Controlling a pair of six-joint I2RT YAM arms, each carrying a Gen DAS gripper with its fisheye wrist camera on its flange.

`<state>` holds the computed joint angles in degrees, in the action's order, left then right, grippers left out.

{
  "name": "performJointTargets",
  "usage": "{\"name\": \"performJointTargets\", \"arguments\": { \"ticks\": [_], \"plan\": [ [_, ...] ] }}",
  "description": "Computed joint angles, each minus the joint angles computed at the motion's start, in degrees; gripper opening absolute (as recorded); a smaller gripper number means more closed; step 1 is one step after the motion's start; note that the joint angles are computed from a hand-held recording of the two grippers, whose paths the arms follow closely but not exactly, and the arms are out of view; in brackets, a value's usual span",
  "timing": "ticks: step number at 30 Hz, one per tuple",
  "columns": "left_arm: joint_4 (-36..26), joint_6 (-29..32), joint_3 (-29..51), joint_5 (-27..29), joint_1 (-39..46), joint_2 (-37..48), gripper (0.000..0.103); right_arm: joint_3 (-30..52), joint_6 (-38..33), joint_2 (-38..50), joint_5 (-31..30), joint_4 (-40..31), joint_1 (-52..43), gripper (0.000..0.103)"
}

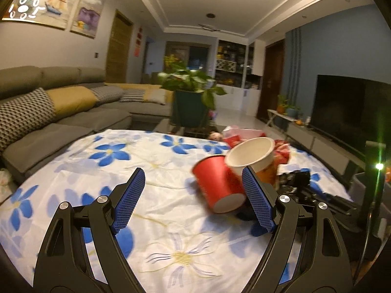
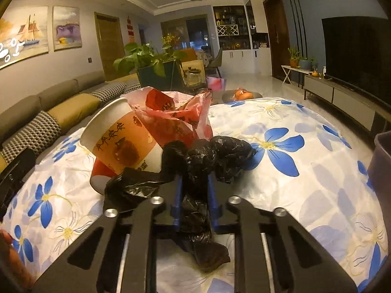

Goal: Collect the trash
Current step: 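Grasp the black plastic bag with the right tool while the left tool grasps the white paper cup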

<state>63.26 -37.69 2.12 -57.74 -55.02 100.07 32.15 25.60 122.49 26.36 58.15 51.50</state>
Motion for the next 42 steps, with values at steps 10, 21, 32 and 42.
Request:
{"name": "performJointTargets", "arguments": {
  "ticks": [10,21,32,42],
  "plan": [
    [9.7,8.5,4.1,9.8,1.5,8.9,0.080,-13.5,-1.5,-5.0,9.2,11.9,3.2,0.013],
    [9.8,13.8,8.2,21.6,6.9,9.1,0.075,-24.1,2.0,-2.9,12.9,23.5,4.4,0.013],
    [3.3,17.3,12.1,37.3,12.2,9.9,0.010,-26.5,0.6,-3.5,11.6,26.4,3.0,0.013],
    [7.9,8.9,5.3,26.6,3.4,6.1,0.003,-29.5,0.3,-6.5,15.6,27.6,7.0,0.013]
  ]
}}
